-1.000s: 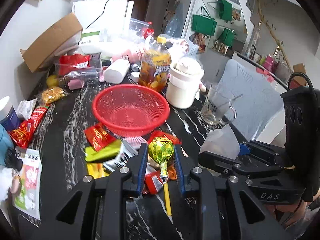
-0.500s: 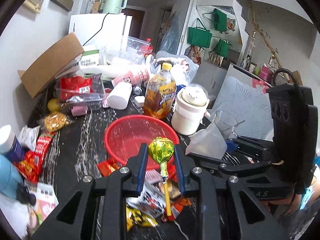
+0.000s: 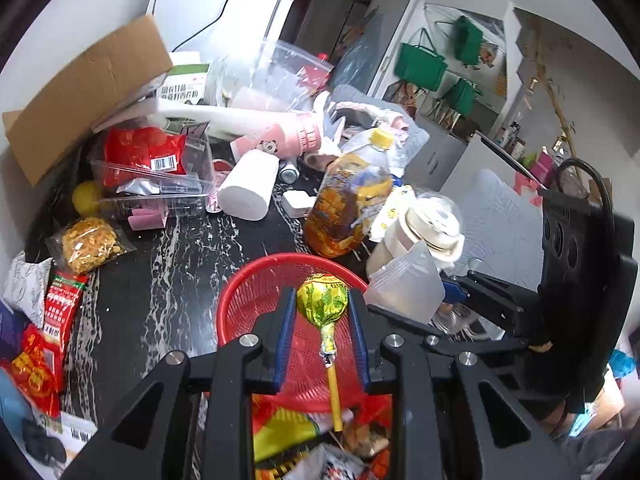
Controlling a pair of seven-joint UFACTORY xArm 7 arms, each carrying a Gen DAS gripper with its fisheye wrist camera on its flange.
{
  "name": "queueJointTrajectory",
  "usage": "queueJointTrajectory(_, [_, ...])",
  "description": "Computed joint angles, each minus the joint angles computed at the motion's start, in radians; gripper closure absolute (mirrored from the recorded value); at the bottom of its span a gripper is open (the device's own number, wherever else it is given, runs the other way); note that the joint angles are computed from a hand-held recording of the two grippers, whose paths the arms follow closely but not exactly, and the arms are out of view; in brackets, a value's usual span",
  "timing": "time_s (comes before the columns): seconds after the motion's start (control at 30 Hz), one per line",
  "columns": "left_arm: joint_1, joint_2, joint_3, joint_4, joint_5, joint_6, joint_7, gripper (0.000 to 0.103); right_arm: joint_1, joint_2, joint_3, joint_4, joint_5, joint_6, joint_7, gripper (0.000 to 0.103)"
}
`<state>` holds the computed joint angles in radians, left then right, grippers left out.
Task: Organize snacks
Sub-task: 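Carry the zip bag and lollipop over the red mesh basket with both grippers, then open both grippers to drop the zip bag and lollipop into the basket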
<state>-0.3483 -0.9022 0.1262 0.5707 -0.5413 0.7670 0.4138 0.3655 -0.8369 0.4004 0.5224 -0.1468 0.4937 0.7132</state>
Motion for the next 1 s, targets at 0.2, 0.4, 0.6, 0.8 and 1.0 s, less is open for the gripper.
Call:
queueJointTrajectory(0.2, [-0.004, 0.166, 0.004, 0.070, -0.010, 0.028, -0.022, 0.078, -0.024, 0.100, -0.040, 0.019, -0.003, -0.024, -0.039, 0.042])
queueJointTrajectory(0.4, [0.020, 0.250, -0.036, 0.087, -0.015, 0.060, -0.031, 0.078, -0.027, 0.177, -0.069, 0.027, 0.007, -0.024, -0.064, 0.042])
queueJointTrajectory(0.6, [0.051, 0.321, -0.063, 0.104, -0.024, 0.072, -0.062, 0.078, -0.009, 0.218, -0.100, 0.012, 0.038, -0.041, -0.078, 0.042])
queueJointTrajectory(0.8, [0.073, 0.351, -0.079, 0.106, -0.018, 0.063, -0.063, 0.078, -0.011, 0.230, -0.098, 0.013, 0.043, -0.028, -0.077, 0.041])
queueJointTrajectory(1.0, [0.093, 0.368, -0.102, 0.108, 0.027, 0.044, -0.098, 0.077, -0.016, 0.233, -0.095, 0.018, 0.044, -0.003, -0.058, 0.034])
